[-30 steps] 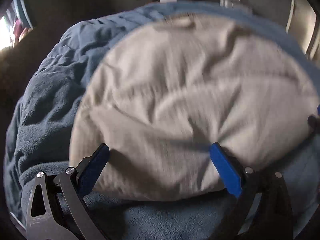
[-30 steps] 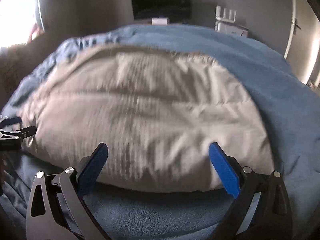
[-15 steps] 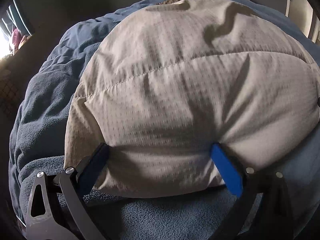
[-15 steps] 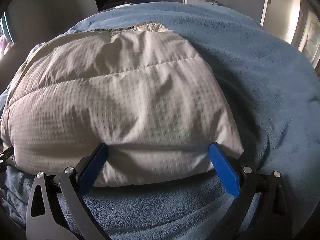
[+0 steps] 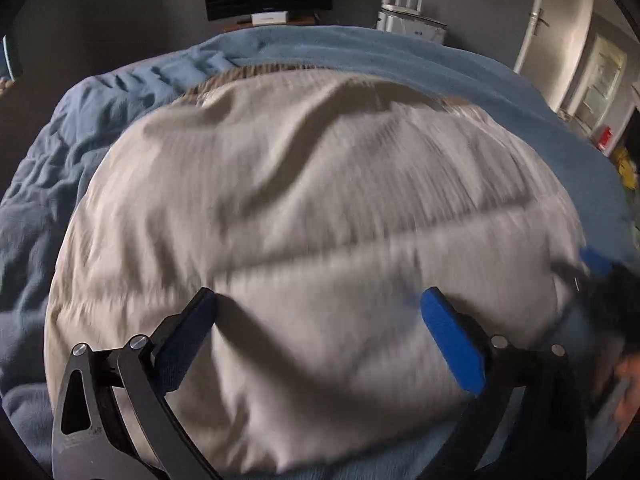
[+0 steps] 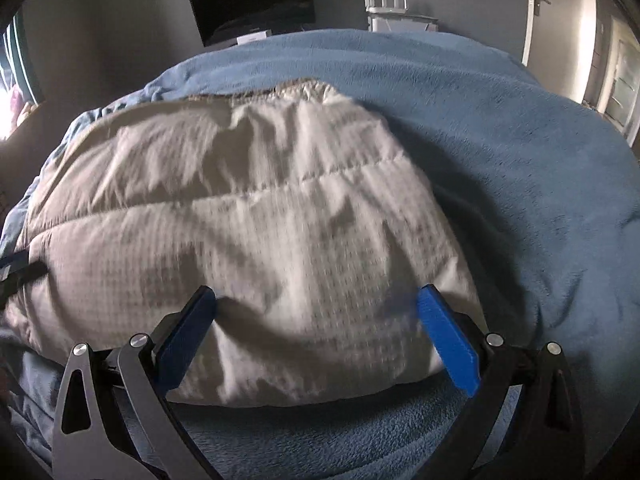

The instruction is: Fold large clothes

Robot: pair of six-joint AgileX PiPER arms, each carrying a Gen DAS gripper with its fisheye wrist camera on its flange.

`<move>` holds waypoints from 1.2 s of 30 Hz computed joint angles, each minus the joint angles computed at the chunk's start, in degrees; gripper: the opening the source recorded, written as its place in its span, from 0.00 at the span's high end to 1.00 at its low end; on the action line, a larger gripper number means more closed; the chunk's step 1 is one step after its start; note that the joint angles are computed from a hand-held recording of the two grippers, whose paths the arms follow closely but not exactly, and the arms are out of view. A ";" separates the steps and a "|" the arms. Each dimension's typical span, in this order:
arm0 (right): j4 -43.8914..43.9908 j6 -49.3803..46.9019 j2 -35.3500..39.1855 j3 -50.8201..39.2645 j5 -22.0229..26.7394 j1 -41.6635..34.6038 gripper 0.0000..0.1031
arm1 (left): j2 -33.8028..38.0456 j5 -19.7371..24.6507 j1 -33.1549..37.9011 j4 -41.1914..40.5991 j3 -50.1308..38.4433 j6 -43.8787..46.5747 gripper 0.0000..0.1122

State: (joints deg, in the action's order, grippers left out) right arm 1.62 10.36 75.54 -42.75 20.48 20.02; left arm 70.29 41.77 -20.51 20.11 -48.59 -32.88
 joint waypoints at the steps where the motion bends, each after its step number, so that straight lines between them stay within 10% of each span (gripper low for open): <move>1: 1.02 -0.91 0.14 0.15 -0.09 -0.20 0.07 | 2.47 -0.10 0.03 1.29 -1.92 -0.88 0.13; 12: -1.74 3.75 3.91 -2.58 1.78 1.50 0.06 | 31.28 7.78 9.21 -3.33 -35.97 9.22 0.13; 19: -17.98 18.72 4.55 -5.27 1.46 6.19 0.06 | 35.11 2.03 10.22 0.55 -37.74 6.00 0.13; 30: 1.50 -2.43 12.87 -9.79 3.44 2.87 0.06 | 39.79 8.41 11.77 -4.29 -44.37 12.41 0.13; 36: 0.05 -1.13 13.12 -8.97 1.36 3.17 0.06 | 39.03 3.20 11.88 -2.82 -40.64 10.81 0.12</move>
State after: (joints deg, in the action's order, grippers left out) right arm 1.68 9.23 88.66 -51.72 21.83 23.19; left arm 109.32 44.98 -8.63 17.29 -89.23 -22.08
